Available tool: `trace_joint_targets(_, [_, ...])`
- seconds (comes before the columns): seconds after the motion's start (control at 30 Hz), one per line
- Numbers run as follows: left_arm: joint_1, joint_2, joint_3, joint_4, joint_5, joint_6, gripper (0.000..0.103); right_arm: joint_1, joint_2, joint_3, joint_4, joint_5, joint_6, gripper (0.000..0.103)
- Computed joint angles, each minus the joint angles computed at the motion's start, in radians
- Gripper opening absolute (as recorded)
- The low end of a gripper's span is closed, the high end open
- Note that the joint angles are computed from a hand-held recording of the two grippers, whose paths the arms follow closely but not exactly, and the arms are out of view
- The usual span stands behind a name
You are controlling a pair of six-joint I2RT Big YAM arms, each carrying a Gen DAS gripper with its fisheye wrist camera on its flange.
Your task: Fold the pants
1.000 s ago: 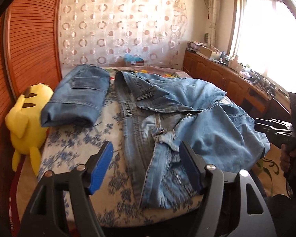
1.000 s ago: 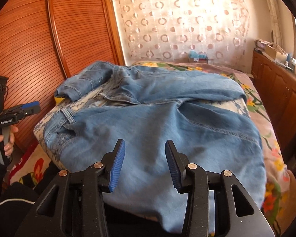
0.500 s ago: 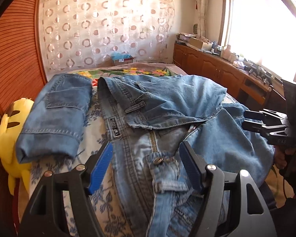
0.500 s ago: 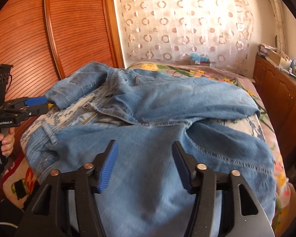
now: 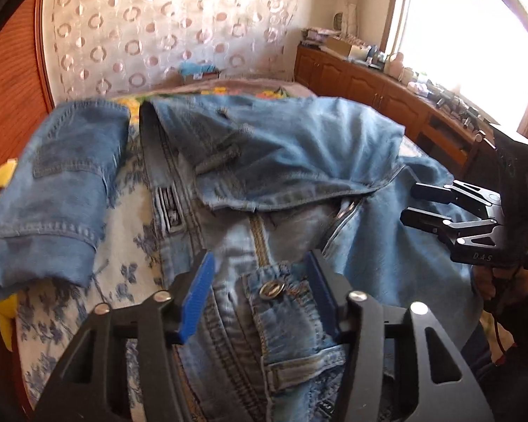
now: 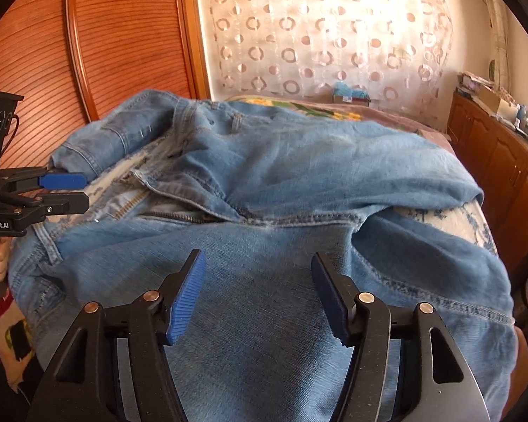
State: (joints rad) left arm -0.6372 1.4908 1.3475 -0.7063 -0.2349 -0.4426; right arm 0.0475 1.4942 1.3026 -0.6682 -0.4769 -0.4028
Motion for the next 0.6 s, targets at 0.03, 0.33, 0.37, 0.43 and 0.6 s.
trace_joint_targets(0.03, [0.002,0.005,-0.003,-0.008,0.006,-0.008,0.043,0.002,0.005,0.001,-0.006,0.004,-0.003,0.064])
trace_joint_targets(0.33, [-0.04,0.02,-0.028,-0.019,-0.011,-0.017,0.031,0.004,-0.001,-0.013,0.006,0.01,-0.006,0.064])
trace_joint_targets(0.37, [-0.043,0.021,-0.028,-0.022,-0.01,-0.016,0.03,0.002,-0.002,-0.015,0.009,0.003,-0.004,0.064])
trace_joint_targets(0.43, [-0.047,0.02,-0.029,-0.024,-0.014,-0.014,0.029,0.001,-0.003,-0.016,0.014,0.005,0.002,0.064])
trace_joint_targets(0.6, [-0.036,0.033,-0.016,-0.017,0.019,-0.017,0.029,0.005,-0.005,-0.02,0.022,0.016,0.001,0.064])
